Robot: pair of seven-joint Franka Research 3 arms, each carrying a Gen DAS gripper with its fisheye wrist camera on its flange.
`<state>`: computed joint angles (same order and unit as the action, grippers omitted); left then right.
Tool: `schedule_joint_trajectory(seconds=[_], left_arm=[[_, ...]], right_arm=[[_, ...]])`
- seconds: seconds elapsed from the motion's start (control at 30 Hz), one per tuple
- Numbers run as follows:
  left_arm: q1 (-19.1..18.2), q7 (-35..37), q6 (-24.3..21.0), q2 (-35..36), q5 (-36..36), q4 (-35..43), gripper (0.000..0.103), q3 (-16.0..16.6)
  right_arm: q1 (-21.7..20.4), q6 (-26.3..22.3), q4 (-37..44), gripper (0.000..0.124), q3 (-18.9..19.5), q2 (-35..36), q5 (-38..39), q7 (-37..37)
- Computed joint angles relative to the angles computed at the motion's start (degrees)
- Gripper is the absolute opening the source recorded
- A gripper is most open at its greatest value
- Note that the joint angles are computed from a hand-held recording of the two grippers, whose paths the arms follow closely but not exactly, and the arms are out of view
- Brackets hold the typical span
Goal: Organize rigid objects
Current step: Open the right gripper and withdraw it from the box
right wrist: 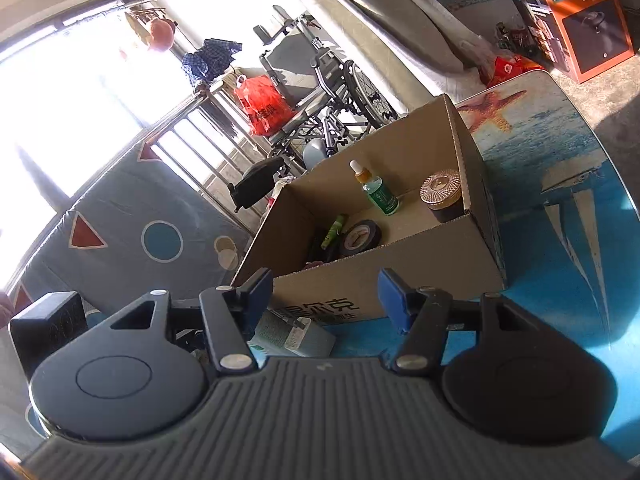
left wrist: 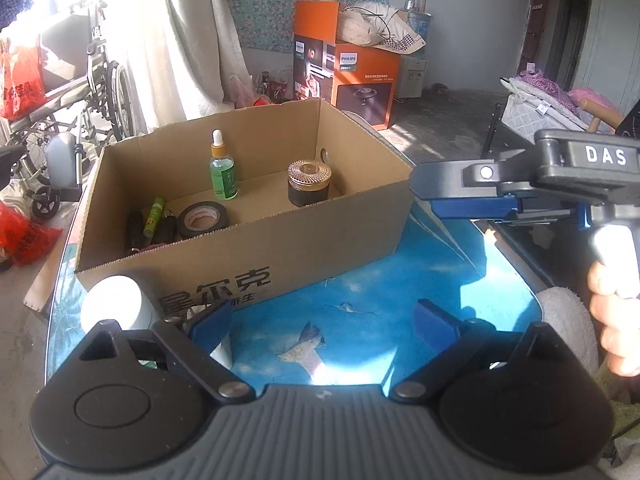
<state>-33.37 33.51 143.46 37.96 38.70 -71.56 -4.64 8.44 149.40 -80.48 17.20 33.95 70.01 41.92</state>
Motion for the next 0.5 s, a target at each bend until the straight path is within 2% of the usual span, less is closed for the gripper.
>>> schedule_joint_trajectory(seconds=[0.23, 0.5], left_arm=[[0.42, -4.1, 2.54, -2.9, 1.07, -7.43, 0.097, 0.27], [-0.41, -11.6, 5.17, -2.49, 6.38, -9.85, 0.097, 2.26]], right_arm=[[2.53, -3.22, 3.45, 0.058, -0.89, 3.45, -6.94, 7.15], [3.4, -4.71, 7.24, 0.058, -0.74, 6.96, -12.99, 13.16]])
